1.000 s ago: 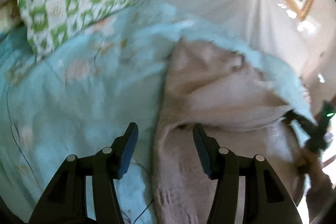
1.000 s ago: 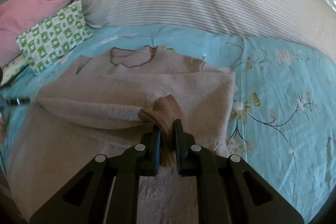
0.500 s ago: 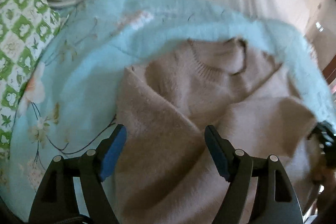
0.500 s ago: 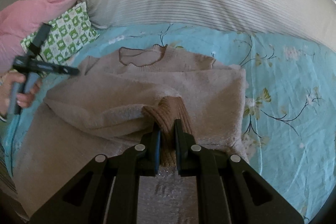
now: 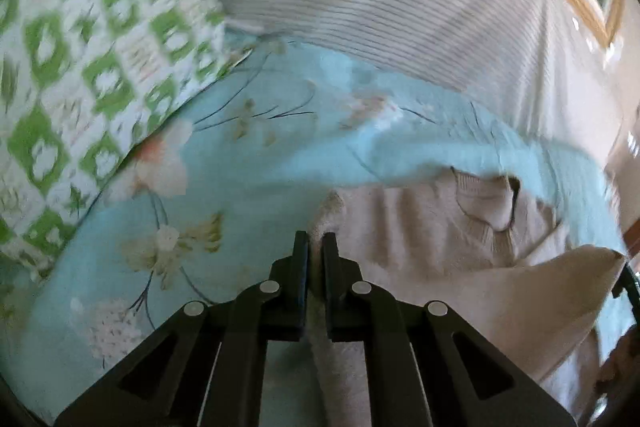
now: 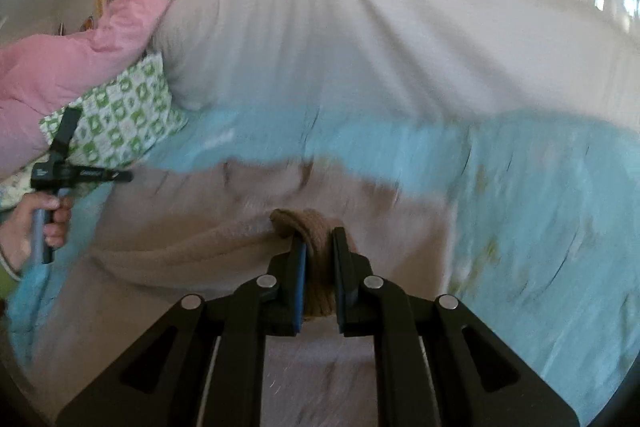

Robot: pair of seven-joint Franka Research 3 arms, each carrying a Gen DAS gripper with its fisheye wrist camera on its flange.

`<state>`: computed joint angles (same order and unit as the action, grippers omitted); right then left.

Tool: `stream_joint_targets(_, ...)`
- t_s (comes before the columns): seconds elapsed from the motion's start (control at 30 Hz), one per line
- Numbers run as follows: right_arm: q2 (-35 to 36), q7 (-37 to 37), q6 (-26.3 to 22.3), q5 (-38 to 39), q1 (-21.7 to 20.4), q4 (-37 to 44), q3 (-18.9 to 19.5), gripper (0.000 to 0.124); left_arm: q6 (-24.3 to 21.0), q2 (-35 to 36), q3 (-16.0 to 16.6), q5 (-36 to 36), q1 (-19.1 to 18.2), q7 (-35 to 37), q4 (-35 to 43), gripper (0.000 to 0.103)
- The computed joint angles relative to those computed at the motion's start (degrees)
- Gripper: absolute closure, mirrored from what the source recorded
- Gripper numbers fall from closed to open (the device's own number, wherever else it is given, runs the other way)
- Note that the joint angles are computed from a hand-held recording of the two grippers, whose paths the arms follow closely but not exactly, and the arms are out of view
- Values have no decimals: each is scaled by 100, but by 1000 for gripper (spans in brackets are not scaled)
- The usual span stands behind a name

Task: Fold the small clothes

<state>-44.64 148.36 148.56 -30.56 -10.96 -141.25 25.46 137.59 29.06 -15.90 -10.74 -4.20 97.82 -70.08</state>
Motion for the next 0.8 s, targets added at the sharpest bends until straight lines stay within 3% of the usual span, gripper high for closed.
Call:
stream_joint_targets(0.13, 231, -209, -423, 50, 61, 133, -125, 111, 117, -42, 91, 256, -100, 5, -226, 99)
stream_joint_targets(0.3, 490, -656, -1224, 524, 738, 12, -512, 111, 28, 153, 105, 259, -81, -247, -66, 99)
stream_joint_targets(0.33, 533, -696, -1337, 617, 837, -1, -594, 107, 10, 191, 113, 302, -97, -269, -30, 98)
stream_joint_targets(0.43, 400, -708, -1521, 984, 1126, -125, -866, 79, -47, 130, 74, 267, -21, -245, -97, 93)
stream_joint_targets(0.6, -355, -527, -1048, 1487, 1264, -611, -1109, 71, 211, -780, -71, -286, 340, 50, -1232, 77)
stream_joint_targets(0.67, -646, -370, -532, 1903, 1258, -904, -1312, 71, 270, -1292, -166, -819, 519, 484, -1857, 76)
stream_joint_targets(0.73, -775, -327, -87, 2349, 1309, -1112, -1499, 71, 332, -1923, -180, -1374, 592, 996, -2617, 65)
stream_joint_targets(0.8, -735, -479, 828, 3005, 1735, -1410, -1936, 71, 500, -2419, -87, -1535, 476, 1205, -3245, 58)
